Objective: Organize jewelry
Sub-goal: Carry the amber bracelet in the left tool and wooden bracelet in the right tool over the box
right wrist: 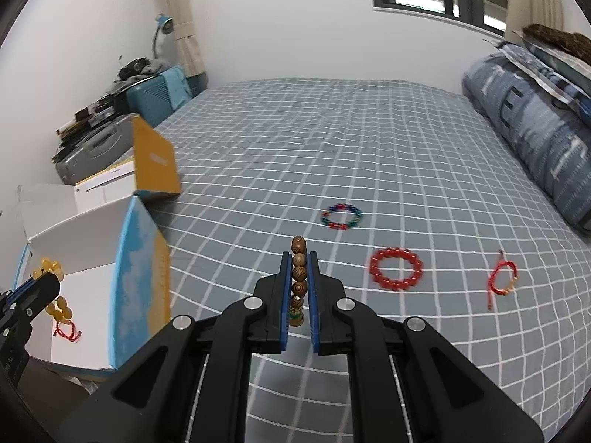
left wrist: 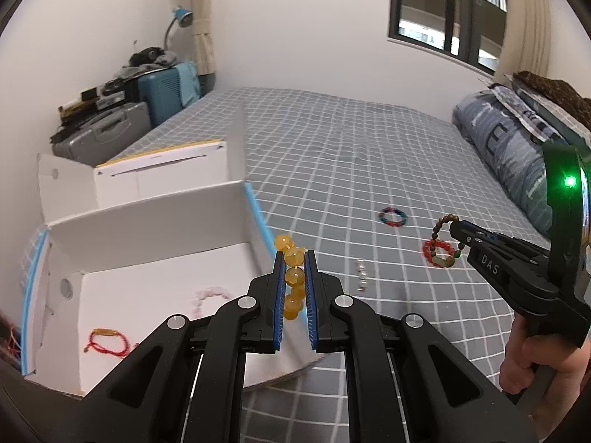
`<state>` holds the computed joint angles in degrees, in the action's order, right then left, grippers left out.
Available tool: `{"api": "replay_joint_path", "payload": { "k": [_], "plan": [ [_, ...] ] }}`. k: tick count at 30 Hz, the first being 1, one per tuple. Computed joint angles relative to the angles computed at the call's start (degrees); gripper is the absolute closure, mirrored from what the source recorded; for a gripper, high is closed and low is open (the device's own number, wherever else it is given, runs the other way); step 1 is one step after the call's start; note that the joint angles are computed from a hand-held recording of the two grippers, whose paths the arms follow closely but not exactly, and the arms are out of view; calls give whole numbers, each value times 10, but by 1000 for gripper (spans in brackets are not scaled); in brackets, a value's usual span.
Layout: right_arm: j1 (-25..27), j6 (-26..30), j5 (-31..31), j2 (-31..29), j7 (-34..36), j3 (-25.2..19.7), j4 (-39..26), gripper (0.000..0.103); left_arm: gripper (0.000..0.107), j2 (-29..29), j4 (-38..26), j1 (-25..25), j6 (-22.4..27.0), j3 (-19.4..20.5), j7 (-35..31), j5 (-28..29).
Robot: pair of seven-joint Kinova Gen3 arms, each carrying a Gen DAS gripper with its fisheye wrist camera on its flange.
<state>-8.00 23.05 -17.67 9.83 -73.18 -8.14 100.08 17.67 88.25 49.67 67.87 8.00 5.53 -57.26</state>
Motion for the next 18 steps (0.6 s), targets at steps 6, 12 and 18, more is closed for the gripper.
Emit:
{"api": "replay_joint_path", "payload": {
  "k": [6, 12, 18],
  "plan": [
    [-26, -4, 1, 4, -10, -14, -5, 96, 98, -31, 42, -10, 14, 5, 26, 2],
    [-62, -11, 27, 4, -38, -17, -7, 96, 98, -56, 76, -34, 25, 23, 44, 8],
    [-83, -16, 33, -5, -50, -27, -5, 96, 98, -76, 95, -49, 50, 39, 57, 17]
  ]
}}
